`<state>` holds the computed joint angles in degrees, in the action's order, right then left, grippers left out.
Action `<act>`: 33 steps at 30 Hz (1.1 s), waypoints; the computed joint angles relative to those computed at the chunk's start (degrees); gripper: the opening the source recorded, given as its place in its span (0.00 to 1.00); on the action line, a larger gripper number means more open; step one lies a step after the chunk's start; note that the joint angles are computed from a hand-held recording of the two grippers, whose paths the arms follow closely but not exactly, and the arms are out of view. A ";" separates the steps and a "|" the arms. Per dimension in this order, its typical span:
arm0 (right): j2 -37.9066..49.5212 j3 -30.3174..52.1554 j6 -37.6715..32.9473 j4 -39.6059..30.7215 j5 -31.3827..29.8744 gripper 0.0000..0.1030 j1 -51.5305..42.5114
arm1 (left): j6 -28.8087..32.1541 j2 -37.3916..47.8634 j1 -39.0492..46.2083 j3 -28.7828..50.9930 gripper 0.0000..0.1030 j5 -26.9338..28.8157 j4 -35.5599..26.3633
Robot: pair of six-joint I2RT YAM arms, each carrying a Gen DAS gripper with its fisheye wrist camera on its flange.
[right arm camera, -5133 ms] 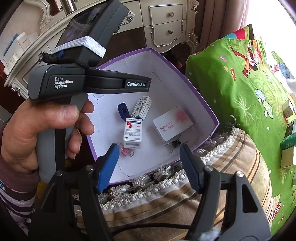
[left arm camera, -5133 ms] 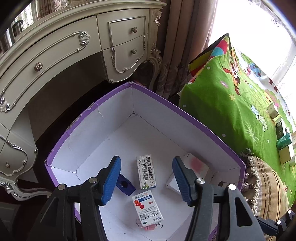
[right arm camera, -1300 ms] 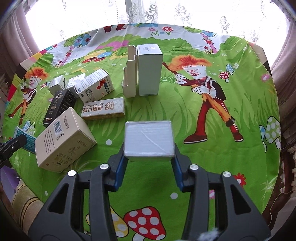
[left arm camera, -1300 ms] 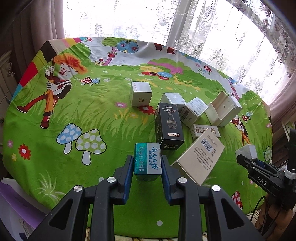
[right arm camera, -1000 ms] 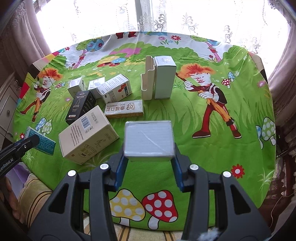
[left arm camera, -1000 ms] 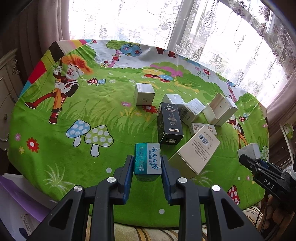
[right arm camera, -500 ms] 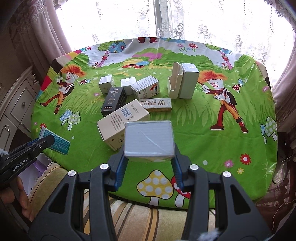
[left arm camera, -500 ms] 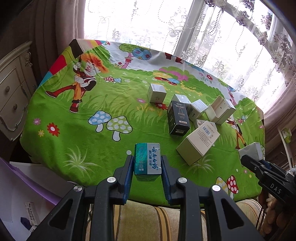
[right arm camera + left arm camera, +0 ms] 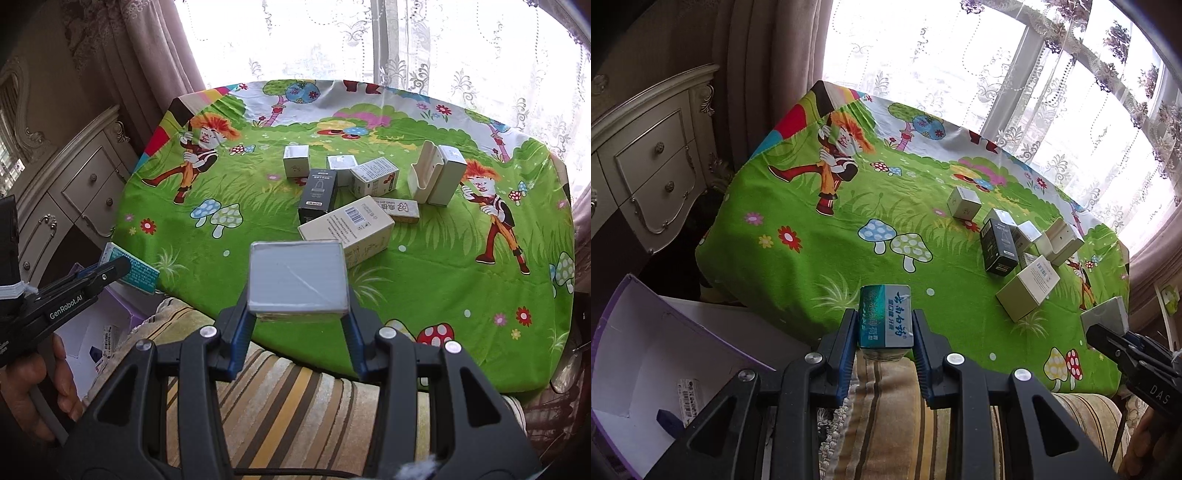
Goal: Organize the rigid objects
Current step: 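Carry the teal box and white cube over the purple box with both tools, then open both tools to drop the two boxes into the purple box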
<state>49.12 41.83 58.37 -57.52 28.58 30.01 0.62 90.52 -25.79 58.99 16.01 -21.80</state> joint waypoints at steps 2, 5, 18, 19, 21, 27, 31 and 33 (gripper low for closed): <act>2.51 1.21 1.37 0.97 0.23 0.47 2.86 | 0.78 -0.76 2.29 -0.80 0.29 0.50 -0.15; 6.91 3.47 2.62 2.45 0.74 0.47 6.87 | 2.36 -1.73 5.87 -1.79 0.29 1.28 -0.58; 28.62 16.02 -2.41 12.17 -2.86 0.47 16.98 | 8.82 -1.26 23.08 -1.81 0.29 4.48 -2.16; 30.47 17.19 -3.30 12.90 -3.54 0.47 17.33 | 9.12 -0.67 24.35 -1.41 0.29 4.60 -2.19; 34.35 19.86 -5.08 14.15 -4.90 0.47 18.04 | 9.70 0.54 26.83 -0.71 0.29 4.83 -2.10; 44.80 28.40 -10.06 15.86 -7.81 0.47 20.31 | 10.89 3.93 32.66 0.98 0.29 5.02 -1.59; 51.03 34.32 -13.48 16.04 -9.46 0.47 22.00 | 11.19 5.87 35.00 2.06 0.29 4.84 -1.70; 54.19 37.51 -15.33 15.98 -10.37 0.47 22.88 | 11.25 6.42 35.71 2.33 0.29 4.66 -1.67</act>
<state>103.31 79.34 43.04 -41.53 18.21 52.88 11.87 96.94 9.93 61.32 20.67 -23.47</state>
